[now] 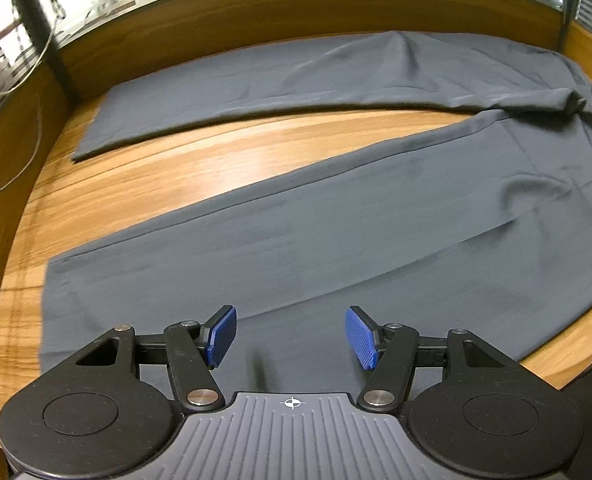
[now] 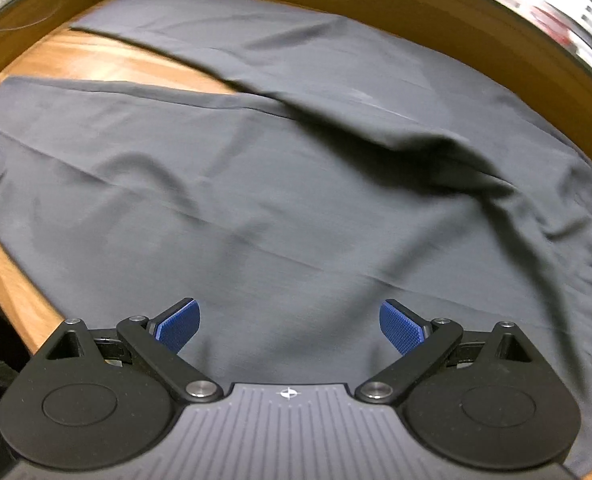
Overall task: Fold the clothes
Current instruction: 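Move both open grippers over the spread grey trousers toward a leg hem, then grasp the trouser leg hem with the right gripper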
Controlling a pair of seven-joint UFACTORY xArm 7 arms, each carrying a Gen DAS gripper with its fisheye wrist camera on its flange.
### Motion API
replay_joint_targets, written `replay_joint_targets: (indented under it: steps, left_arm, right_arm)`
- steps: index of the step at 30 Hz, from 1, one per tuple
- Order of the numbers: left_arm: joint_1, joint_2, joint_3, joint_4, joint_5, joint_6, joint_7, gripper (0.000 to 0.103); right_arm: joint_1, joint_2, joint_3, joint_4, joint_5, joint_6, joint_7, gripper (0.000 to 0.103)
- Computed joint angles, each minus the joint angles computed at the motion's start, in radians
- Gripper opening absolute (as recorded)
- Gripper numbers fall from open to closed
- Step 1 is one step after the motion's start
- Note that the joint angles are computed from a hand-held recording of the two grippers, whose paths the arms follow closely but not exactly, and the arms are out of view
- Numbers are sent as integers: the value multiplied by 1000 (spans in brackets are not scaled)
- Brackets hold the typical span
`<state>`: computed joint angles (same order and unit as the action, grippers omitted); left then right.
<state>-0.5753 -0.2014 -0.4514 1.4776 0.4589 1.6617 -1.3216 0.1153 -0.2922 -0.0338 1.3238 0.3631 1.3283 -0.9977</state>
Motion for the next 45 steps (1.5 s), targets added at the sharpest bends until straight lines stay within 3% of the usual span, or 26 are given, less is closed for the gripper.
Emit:
replay_joint_targets:
  steps: [8,23,37,45]
  left_arm:
    - [44,-183,14,-165,-93,-40,84,64]
    - [140,-432,-8,-338,-221,-94,296,64]
    - [195,-590,-20,-436,-330,-107,430,65]
    - [199,-628,-23,-458,-376,-116,501,66]
  right_arm:
    - [78,-98,67,-101,18,-22,96,99]
    - [191,-226,111,-202,-10,-40,236,99]
    - [277,-274,141,-220,-13,14,229,99]
    - [324,-285,167,-235,6,-6,195,96]
